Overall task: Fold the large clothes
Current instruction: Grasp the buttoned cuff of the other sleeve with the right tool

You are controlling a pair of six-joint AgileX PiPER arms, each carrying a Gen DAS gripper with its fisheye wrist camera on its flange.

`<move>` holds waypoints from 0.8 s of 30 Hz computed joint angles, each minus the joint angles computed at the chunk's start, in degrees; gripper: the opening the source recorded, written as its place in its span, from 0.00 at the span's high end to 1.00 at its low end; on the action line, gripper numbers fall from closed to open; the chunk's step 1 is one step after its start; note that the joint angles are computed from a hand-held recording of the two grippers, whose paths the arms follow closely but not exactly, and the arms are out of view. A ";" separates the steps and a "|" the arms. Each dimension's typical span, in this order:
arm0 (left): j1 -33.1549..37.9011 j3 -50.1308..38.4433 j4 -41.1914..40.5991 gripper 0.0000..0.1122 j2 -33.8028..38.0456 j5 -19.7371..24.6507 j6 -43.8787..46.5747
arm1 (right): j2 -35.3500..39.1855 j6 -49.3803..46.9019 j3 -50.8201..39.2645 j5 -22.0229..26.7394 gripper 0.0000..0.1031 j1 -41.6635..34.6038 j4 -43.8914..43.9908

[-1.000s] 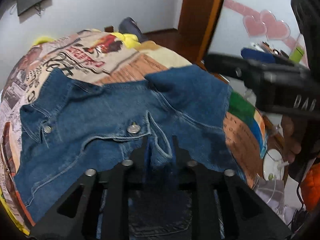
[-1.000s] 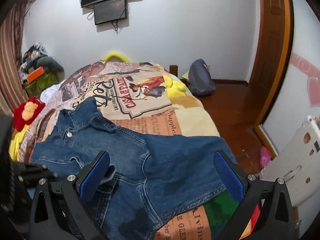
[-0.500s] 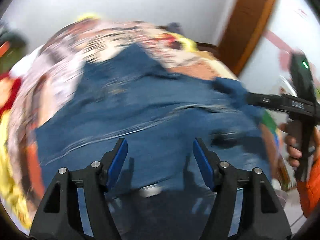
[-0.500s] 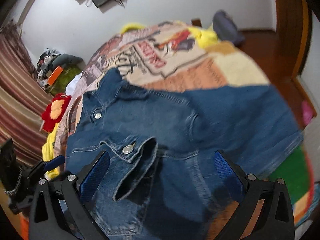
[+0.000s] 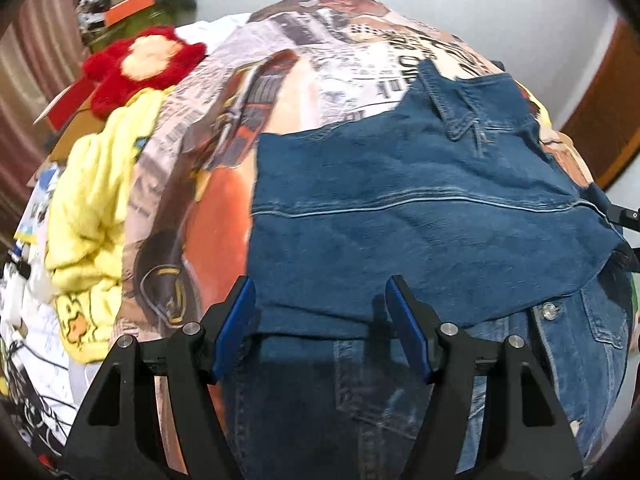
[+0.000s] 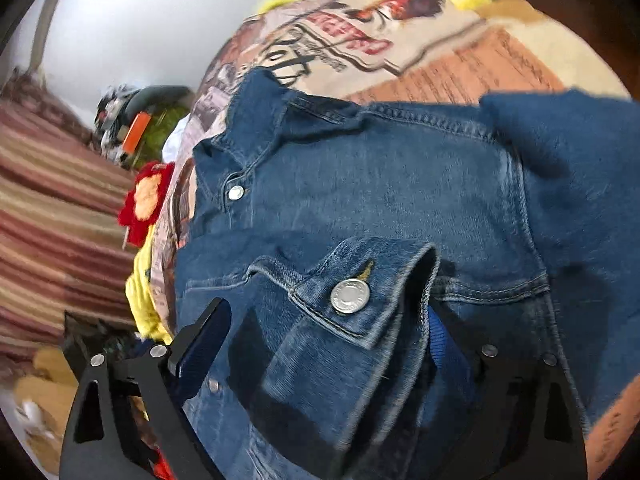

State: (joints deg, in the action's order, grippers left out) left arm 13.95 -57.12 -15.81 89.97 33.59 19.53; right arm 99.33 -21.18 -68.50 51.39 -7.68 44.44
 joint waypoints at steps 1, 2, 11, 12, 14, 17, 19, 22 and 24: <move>0.48 0.60 -0.43 0.40 -0.32 -0.30 0.29 | 0.05 0.04 0.29 -0.72 0.17 -0.03 0.58; 0.71 0.75 -0.86 0.40 -0.32 -0.29 0.50 | 0.08 0.47 0.25 -1.31 0.21 0.08 0.20; 0.32 -2.38 -1.45 0.40 0.05 0.72 0.33 | -1.80 -4.40 -1.52 -0.75 0.64 -1.13 -0.69; 0.14 -3.10 -1.53 0.40 0.09 1.08 0.24 | -2.60 -5.23 -1.59 -0.94 0.65 -1.37 -0.53; -0.32 -4.66 -1.98 0.40 -0.05 1.44 0.43 | -4.18 -6.19 -3.07 -1.15 0.65 -0.93 -1.15; -1.20 -6.70 -2.18 0.40 0.03 1.54 0.45 | -7.09 -5.56 -5.70 -3.62 0.66 1.90 -5.29; -1.53 -7.49 -3.11 0.38 0.32 1.33 1.31 | -7.80 -6.99 -8.01 -2.54 0.66 2.15 -4.48; -1.76 -8.41 -5.58 0.36 1.62 1.51 3.28 | -8.20 -6.01 -10.54 -1.86 0.66 1.82 -4.83; -2.03 -8.81 -7.29 0.36 2.98 1.97 4.58 | -8.88 -4.56 -10.81 -3.32 0.66 1.94 -7.30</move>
